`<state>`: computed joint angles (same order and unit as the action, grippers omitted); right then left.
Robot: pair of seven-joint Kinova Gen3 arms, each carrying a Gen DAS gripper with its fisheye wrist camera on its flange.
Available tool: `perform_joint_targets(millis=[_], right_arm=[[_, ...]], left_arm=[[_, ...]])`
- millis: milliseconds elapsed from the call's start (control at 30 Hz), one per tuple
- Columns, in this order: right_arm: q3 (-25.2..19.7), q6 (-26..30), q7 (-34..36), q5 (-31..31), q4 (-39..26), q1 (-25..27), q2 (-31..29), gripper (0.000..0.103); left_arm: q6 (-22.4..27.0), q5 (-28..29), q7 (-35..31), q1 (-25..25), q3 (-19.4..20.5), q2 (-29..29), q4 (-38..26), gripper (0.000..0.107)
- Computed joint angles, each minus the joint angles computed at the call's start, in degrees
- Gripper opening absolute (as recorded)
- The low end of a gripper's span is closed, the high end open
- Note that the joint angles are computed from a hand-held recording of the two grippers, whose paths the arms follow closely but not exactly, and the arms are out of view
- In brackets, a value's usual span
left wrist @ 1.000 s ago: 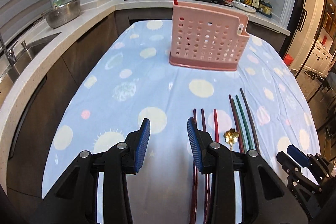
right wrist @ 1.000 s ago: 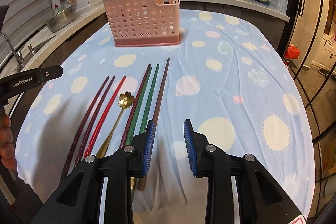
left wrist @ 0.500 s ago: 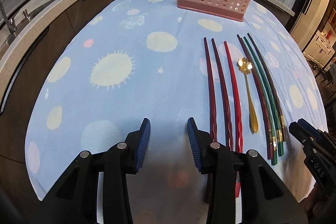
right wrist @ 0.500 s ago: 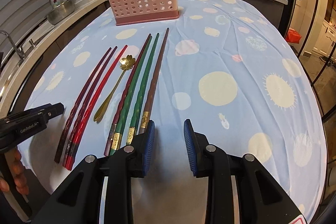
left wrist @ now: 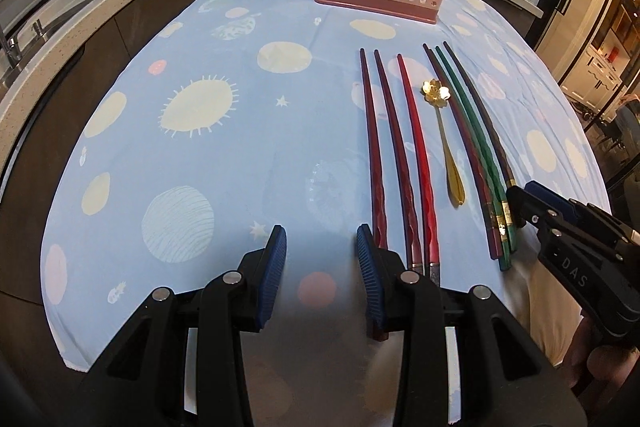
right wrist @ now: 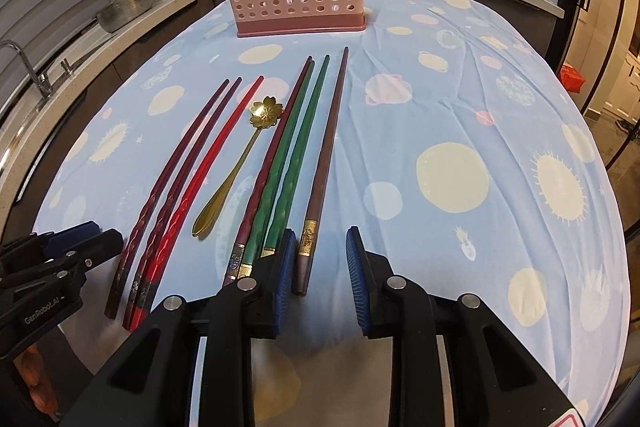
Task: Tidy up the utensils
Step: 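Move both open tools back over the remaining chopsticks, then grasp a red chopstick with the left tool while the right grasps a dark brown chopstick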
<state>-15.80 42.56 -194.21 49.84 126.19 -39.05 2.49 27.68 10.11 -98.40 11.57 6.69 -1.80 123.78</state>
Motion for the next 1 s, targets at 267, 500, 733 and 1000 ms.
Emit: perform_joint_targets(millis=[267, 500, 733, 1000], right_arm=[[-0.35, 2.51, -1.17, 0.97, 0.12, -1.44, 0.46, 0.014], [-0.65, 2.18, -2.42, 1.07, 0.91, -1.23, -0.24, 0.008], [-0.88, 2.03, -2.78, 1.26, 1.17, -1.08, -0.34, 0.007], [-1.09, 1.90, -3.26, 1.45, 1.52, -1.13, -0.68, 0.007]], left_arm=[[1.26, 2.71, -3.27, 0.51, -0.07, -1.28, 1.02, 0.035], [3.25, 7.84, -8.57, 0.50, -1.61, -3.53, 1.34, 0.035], [2.61, 7.28, -7.45, 0.96, -0.66, -2.27, 1.60, 0.035], [1.62, 5.59, -6.03, 1.20, -0.38, -2.26, 2.26, 0.034]])
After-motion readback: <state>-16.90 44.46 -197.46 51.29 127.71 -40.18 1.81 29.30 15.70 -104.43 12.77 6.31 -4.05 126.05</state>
